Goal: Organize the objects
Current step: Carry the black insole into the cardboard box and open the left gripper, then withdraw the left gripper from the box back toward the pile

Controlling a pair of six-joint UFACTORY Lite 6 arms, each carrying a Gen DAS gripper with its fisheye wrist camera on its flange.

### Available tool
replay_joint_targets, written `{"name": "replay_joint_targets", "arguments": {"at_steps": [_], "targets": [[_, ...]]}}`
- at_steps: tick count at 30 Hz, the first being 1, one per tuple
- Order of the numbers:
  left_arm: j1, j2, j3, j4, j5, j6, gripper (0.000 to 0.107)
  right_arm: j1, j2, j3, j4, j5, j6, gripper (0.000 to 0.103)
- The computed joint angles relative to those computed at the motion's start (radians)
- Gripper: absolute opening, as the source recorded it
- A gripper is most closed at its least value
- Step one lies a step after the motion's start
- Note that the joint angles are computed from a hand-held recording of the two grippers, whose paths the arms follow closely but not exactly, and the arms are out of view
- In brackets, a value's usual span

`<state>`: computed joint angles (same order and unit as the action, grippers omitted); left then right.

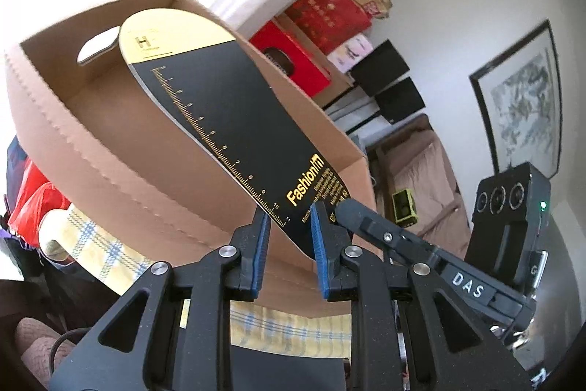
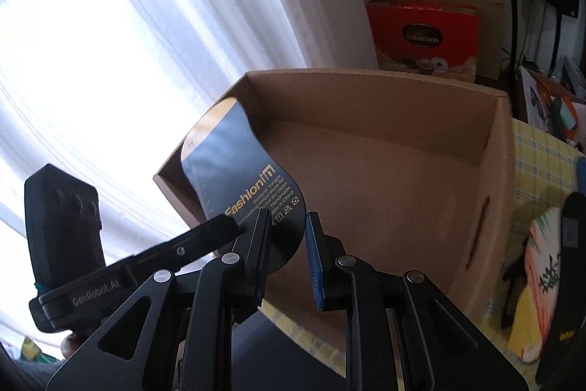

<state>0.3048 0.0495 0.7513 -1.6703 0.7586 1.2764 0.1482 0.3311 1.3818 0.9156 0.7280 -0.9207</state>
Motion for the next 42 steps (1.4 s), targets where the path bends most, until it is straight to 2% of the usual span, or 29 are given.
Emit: {"name": "replay_joint_targets", "arguments": {"at_steps": [3, 5, 8, 12, 20, 27, 30, 32, 37, 38, 40, 42], "targets": [[0.015, 0.028, 0.006, -0.013, 0.008, 0.008, 0.021, 0.026, 0.063, 0.068, -0.026, 0.002, 0.044, 0.018], [0.052, 0.039, -0.015, -0.029, 0.05, 0.047, 0.023, 0.04, 0.112, 0.124, -0.049, -0.004, 0.085, 0.019], [0.051, 0.046, -0.001, -0.027, 0.049, 0.039, 0.025, 0.069, 0.148, 0.152, -0.105, -0.05, 0.141, 0.019], [0.057, 0.034, -0.009, -0.018, 0.047, 0.034, 0.026, 0.094, 0.141, 0.124, -0.206, -0.12, 0.234, 0.019], [0.061, -0.001, -0.035, -0.024, 0.048, 0.033, 0.035, 0.032, 0.025, 0.002, -0.172, -0.145, 0.185, 0.022], [0.044, -0.052, -0.051, -0.006, 0.025, 0.011, 0.046, -0.012, -0.14, -0.128, -0.163, -0.16, 0.153, 0.033], [0.018, -0.077, -0.054, 0.011, 0.005, 0.0, 0.052, -0.041, -0.212, -0.189, -0.14, -0.16, 0.126, 0.043], [-0.007, -0.105, -0.061, 0.015, -0.015, -0.002, 0.061, -0.064, -0.264, -0.228, -0.136, -0.161, 0.118, 0.048], [-0.081, -0.159, -0.064, 0.053, -0.055, -0.036, 0.064, -0.142, -0.377, -0.307, -0.12, -0.146, 0.084, 0.063], [-0.089, -0.167, -0.069, 0.052, -0.053, -0.033, 0.072, -0.163, -0.403, -0.325, -0.119, -0.143, 0.075, 0.065], [-0.109, -0.197, -0.084, 0.037, -0.056, -0.023, 0.083, -0.197, -0.444, -0.353, -0.123, -0.139, 0.063, 0.07], [-0.131, -0.217, -0.084, 0.042, -0.068, -0.027, 0.085, -0.239, -0.484, -0.382, -0.121, -0.13, 0.044, 0.072]]}}
